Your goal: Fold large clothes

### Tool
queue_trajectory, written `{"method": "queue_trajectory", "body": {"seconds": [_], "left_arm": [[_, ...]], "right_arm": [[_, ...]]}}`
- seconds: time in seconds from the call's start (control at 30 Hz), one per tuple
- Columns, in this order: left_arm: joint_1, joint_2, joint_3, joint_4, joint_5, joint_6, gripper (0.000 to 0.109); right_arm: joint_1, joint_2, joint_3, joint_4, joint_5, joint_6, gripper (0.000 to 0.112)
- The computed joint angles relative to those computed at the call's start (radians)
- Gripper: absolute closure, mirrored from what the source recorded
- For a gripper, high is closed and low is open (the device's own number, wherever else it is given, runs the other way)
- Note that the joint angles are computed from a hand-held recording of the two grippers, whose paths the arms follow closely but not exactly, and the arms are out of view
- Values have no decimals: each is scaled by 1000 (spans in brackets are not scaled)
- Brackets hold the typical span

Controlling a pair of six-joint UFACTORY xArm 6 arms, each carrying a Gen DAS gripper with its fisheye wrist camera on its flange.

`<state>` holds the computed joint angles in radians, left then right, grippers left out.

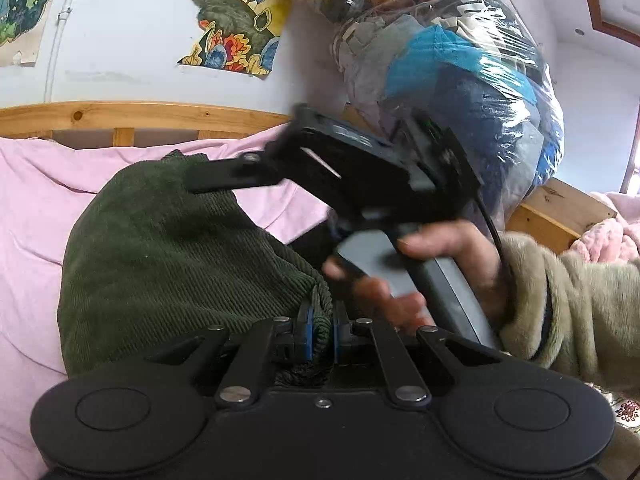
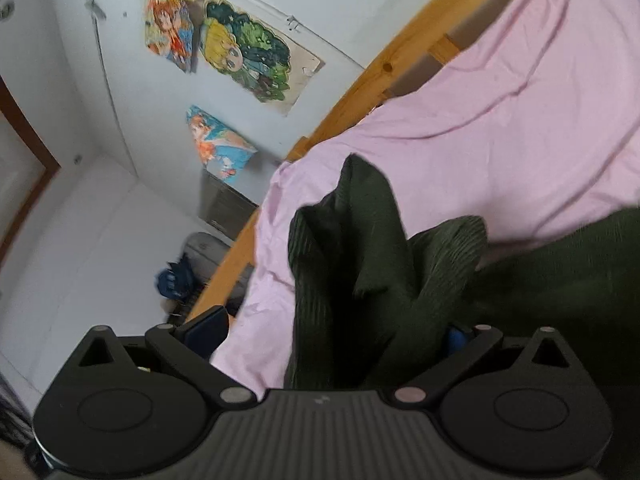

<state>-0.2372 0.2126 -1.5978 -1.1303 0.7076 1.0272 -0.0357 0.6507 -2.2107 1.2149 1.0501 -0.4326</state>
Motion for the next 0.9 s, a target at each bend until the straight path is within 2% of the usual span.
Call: {"method": "queue_trajectory", "body": {"seconds": [0.07,0.1,0.17,0.3,0.4,0.5,0.6,0.7,0.73,0.77,0.8,0.83,0.87,0.9], "left_arm": [[-8,5,-9,10,-10,-14,101],[-13,10,-18,9,-12,-19,101],[-22,22,-41,-4,2,-34,101],[-63,36,-70,-47,32,9,101],[-77,96,-139,-48,119,-24,101],[-94,169,-201,-28,182,-33,100],[-106,209,-223,31,205,-27,99],[-76,180,-188,-10,246,-6,92],[-61,158,-167,-40,260,16,85],[-46,131,-142,-70,266,44,69],[-34,92,-98,-97,251,71,59],[-18,50,-49,-135,225,99,42],[-3,11,-3,-174,193,121,34],[6,-18,28,-198,151,120,33]], "right_arm": [[12,34,-87,-144,-8,95,43],[21,30,-102,-238,-30,135,72],[28,-18,-60,-328,-60,141,80],[16,-195,141,-389,-150,37,84],[-20,-316,306,-421,-205,-35,85],[-51,-358,409,-469,-257,7,85],[-68,-380,518,-493,-306,49,85],[-74,-391,587,-426,-352,8,84],[-71,-393,595,-411,-363,-7,83],[-65,-394,599,-412,-374,-15,83],[-60,-396,607,-414,-385,-23,83],[-56,-399,616,-415,-396,-28,82],[-57,-411,636,-407,-407,-44,81],[-52,-416,648,-405,-424,-51,81]]}}
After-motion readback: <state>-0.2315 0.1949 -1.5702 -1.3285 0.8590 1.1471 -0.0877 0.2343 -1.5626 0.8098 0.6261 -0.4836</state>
